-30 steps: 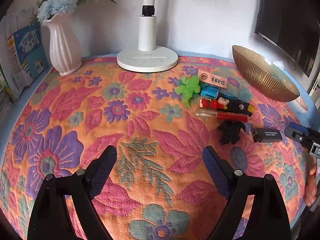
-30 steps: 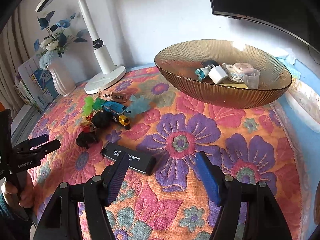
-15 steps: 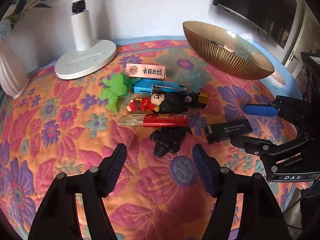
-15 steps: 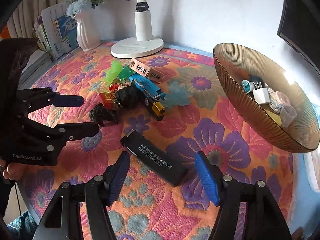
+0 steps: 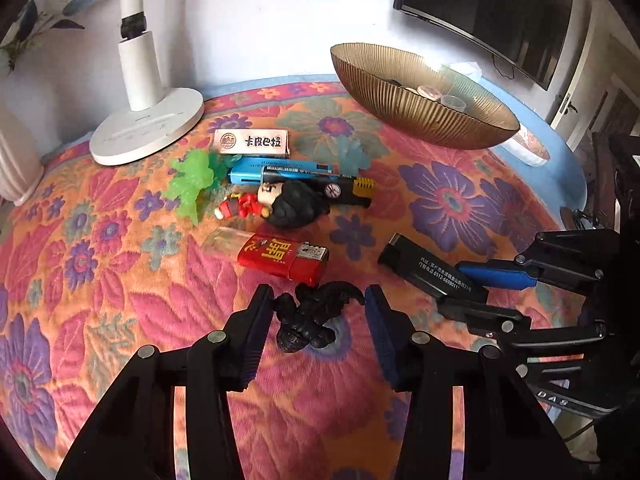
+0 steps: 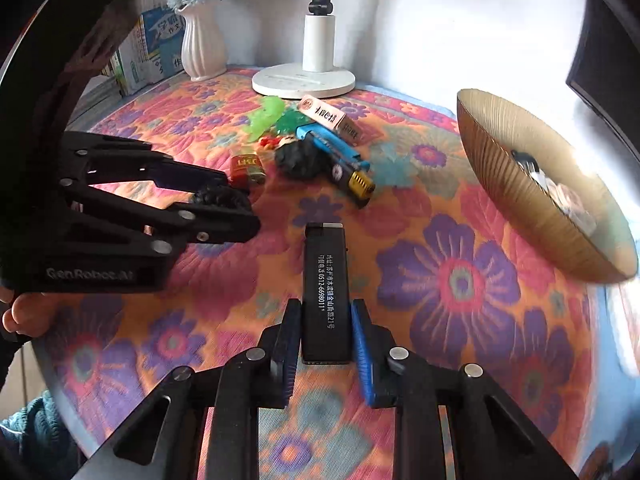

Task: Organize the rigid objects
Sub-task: 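Grasp the black toy figure with the left tool while the right tool grasps the black rectangular box, then carry black figure and black box into the amber bowl and open both tools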

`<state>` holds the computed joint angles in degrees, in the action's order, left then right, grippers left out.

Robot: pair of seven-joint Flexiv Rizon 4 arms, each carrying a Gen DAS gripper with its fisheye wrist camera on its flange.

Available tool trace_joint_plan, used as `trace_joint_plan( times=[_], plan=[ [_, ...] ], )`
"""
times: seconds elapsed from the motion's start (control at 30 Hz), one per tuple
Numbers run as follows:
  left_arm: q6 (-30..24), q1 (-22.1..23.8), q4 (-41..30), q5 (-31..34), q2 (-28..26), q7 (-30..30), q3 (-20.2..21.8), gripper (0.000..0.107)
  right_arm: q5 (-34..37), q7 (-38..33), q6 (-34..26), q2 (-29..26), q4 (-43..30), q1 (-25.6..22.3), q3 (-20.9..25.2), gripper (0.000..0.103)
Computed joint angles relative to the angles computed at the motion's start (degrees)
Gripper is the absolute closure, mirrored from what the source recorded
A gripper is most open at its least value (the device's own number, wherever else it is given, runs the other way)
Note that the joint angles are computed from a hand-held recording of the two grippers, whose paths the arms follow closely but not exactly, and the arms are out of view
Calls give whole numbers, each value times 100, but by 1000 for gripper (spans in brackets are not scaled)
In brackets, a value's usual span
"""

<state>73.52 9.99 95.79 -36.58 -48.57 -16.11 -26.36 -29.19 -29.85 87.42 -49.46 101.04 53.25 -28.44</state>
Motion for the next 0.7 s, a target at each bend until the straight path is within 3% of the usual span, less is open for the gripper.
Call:
trace_joint_plan(
  times=[0.17,0.23,0.3,0.37,0.53,0.6,0.7],
  plan=[
    [458,815,858,-432,275,603,-733,63,587,617,430,124,625,559,-297,79],
    [418,893,931,-446,288,584,-730,63,876,703,649,-13,629,698,-425,77],
    [360,790,895,-418,284,440,-558,63,1072,646,662,-9,551,585,-263,72],
    [436,892,966,-498,273,497,-690,63,1210,621,440,-4,434,557,-195,72],
    [475,1101,1163,-599,328,587,-926,63,916,960,-343,-128,269,1084,-694,79],
    [193,1348,1246,-768,387,670,-1165,63,865,1016,-23,-37,306,884,-439,79],
    [-61,1811,1430,-1331,534,1161,-1743,63,1223,937,1374,-19,462,450,24,79]
  ],
)
